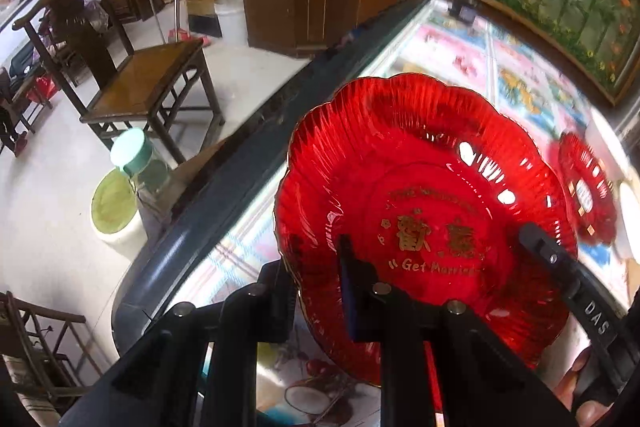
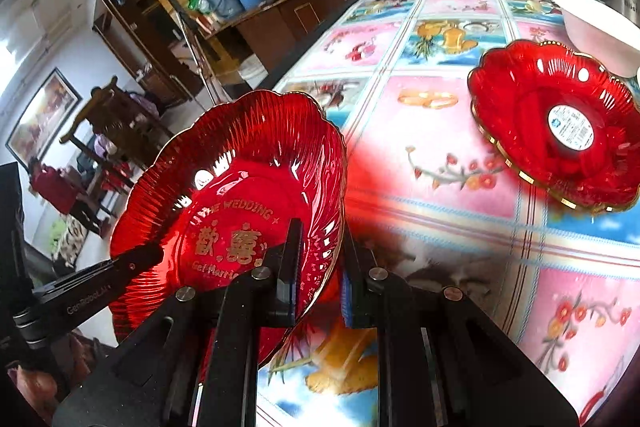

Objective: Organize plates and bowls

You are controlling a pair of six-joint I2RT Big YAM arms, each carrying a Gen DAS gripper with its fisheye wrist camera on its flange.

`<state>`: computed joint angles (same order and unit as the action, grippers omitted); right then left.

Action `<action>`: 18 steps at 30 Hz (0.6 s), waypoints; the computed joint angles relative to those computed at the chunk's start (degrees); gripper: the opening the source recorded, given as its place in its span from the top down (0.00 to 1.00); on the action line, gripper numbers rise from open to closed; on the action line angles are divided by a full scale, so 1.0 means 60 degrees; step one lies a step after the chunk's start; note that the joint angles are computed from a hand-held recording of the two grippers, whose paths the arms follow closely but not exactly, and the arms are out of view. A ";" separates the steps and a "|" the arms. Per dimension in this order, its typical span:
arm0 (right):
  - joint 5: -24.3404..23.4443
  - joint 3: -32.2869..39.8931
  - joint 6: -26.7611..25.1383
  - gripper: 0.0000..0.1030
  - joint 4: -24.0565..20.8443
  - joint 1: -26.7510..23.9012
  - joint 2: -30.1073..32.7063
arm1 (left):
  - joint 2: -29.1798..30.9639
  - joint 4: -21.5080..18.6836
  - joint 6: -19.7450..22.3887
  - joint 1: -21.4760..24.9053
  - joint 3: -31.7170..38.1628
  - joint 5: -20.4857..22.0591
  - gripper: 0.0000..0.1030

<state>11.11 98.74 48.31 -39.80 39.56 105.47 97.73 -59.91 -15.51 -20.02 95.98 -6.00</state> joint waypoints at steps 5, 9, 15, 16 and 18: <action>-0.0327 0.0102 0.0031 0.84 -0.0410 -0.0135 0.0050 | -0.0126 -0.0261 0.0295 -0.0130 -0.0122 -0.0308 0.69; 0.0039 -0.0152 -0.0159 0.83 -0.0392 -0.0053 -0.0259 | -0.1084 0.0587 0.0613 -0.0189 -0.0978 -0.0960 0.44; 0.0431 -0.1855 0.0115 0.78 0.1128 -0.0002 -0.1518 | -0.2498 0.1608 0.0708 -0.0111 -0.2142 -0.0940 0.39; 0.0577 -0.2189 0.0139 0.78 0.1411 0.0008 -0.1772 | -0.2646 0.1683 0.0690 -0.0109 -0.2197 -0.0902 0.39; 0.0849 -0.2793 0.0216 0.78 0.1886 0.0021 -0.2249 | -0.2857 0.1805 0.0650 -0.0134 -0.2204 -0.0861 0.37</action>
<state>16.20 81.99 49.60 -28.49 39.69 91.98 80.58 -49.08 -11.61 -20.82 82.75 -11.16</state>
